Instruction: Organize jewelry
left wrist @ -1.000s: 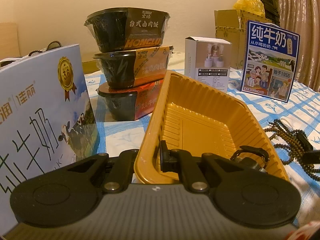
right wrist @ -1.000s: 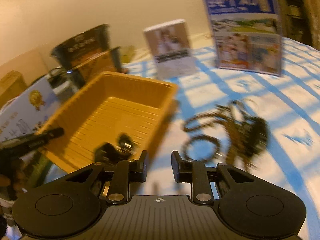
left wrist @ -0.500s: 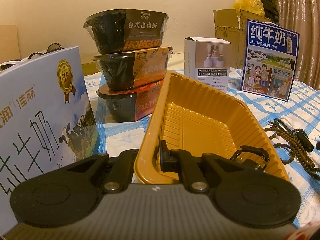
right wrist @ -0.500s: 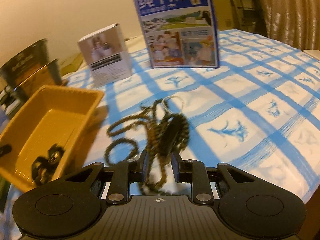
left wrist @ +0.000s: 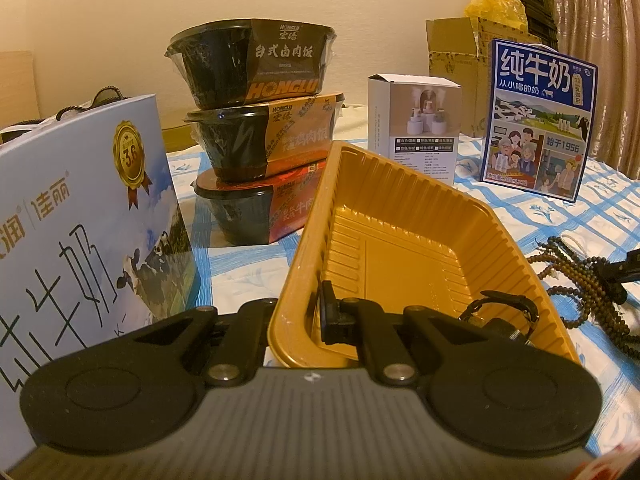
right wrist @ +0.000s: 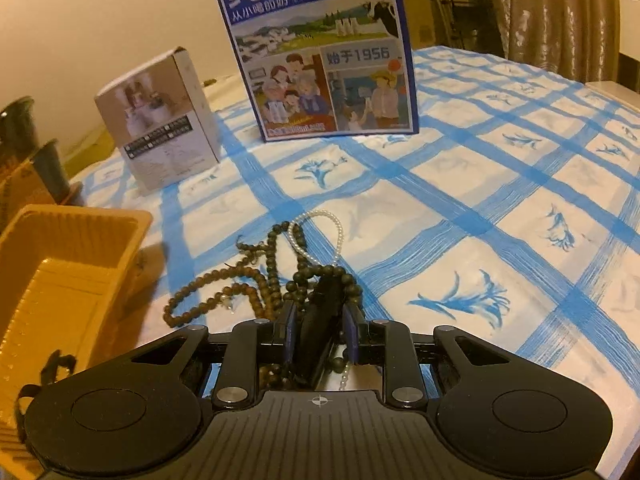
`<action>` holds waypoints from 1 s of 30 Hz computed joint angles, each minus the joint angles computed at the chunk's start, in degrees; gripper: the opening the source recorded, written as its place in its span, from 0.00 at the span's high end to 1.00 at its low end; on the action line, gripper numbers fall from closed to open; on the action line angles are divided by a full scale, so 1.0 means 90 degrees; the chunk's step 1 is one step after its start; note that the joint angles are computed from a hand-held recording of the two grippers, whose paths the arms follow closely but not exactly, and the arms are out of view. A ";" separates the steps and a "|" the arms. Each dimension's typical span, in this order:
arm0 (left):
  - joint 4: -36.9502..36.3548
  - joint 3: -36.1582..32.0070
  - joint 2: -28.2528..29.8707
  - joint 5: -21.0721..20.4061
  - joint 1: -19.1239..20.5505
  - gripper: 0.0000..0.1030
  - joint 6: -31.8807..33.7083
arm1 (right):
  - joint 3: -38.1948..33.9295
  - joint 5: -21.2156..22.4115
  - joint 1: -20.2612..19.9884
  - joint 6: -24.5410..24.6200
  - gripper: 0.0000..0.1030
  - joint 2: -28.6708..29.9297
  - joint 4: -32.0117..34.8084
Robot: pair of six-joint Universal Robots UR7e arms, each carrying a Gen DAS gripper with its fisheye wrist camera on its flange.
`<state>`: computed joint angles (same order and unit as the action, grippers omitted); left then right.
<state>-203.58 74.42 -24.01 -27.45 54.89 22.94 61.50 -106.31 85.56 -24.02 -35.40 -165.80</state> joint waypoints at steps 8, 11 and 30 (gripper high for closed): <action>0.0001 -0.0007 0.0005 0.0007 -0.0002 0.92 0.0002 | -0.0020 -0.0102 -0.0027 -0.0193 0.79 0.0025 0.0073; -0.0010 -0.0005 0.0003 0.0003 -0.0001 0.92 0.0021 | 0.0205 0.0022 -0.0041 -0.0245 0.79 -0.0123 0.0036; -0.0059 -0.0013 0.0017 -0.0019 -0.0001 0.93 0.0081 | 0.1320 0.2942 0.0418 -0.0133 0.79 -0.0722 0.1143</action>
